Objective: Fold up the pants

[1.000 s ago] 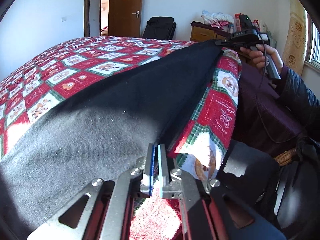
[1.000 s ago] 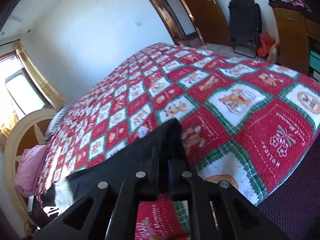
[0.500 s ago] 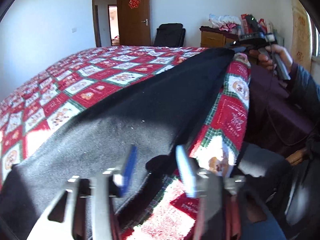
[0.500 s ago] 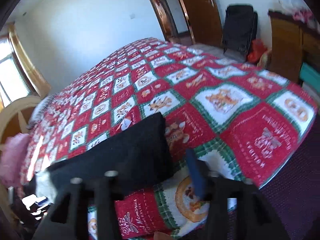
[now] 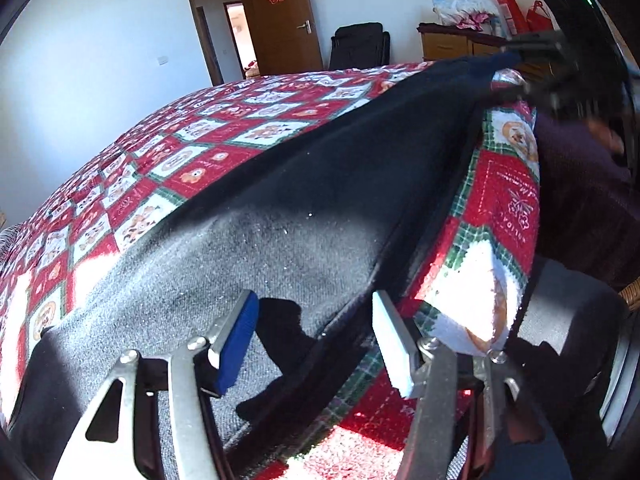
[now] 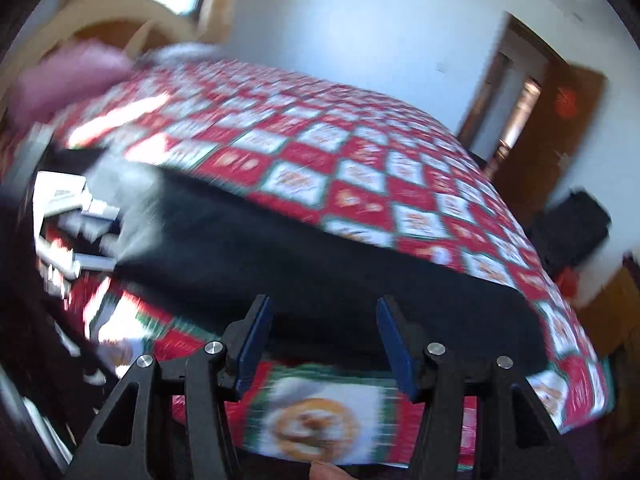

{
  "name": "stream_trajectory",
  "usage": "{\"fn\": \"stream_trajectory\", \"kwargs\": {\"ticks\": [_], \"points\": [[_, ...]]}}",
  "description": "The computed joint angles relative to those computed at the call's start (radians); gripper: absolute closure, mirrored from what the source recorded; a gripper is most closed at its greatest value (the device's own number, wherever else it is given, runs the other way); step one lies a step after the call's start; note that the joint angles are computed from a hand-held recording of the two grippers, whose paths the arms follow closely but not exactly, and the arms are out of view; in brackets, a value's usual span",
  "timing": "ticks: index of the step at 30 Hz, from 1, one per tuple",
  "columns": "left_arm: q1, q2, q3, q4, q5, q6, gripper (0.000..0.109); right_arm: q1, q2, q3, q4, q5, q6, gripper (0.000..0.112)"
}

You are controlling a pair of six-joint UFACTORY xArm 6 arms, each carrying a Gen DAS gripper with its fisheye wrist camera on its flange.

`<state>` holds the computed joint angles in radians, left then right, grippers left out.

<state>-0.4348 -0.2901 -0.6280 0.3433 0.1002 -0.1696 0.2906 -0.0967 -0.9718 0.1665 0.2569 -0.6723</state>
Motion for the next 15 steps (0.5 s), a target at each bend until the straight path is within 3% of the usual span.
{"fn": "stream_trajectory", "kwargs": {"ticks": [3, 9, 12, 15], "points": [[0.000, 0.001, 0.001, -0.027, -0.003, 0.007, 0.048, 0.030, 0.023, 0.020, -0.093, -0.021, 0.031, 0.056], [-0.007, 0.003, 0.002, -0.074, -0.008, 0.032, 0.048, 0.064, 0.072, 0.007, -0.153, -0.035, 0.045, 0.057], [-0.016, 0.003, 0.004, -0.172, -0.011, 0.106, 0.049, 0.073, 0.098, 0.005, -0.235, -0.061, 0.099, 0.072], [-0.023, 0.003, 0.006, -0.258, -0.016, 0.173, 0.051, 0.081, 0.114, -0.001, -0.217, -0.082, 0.105, 0.097]]}}
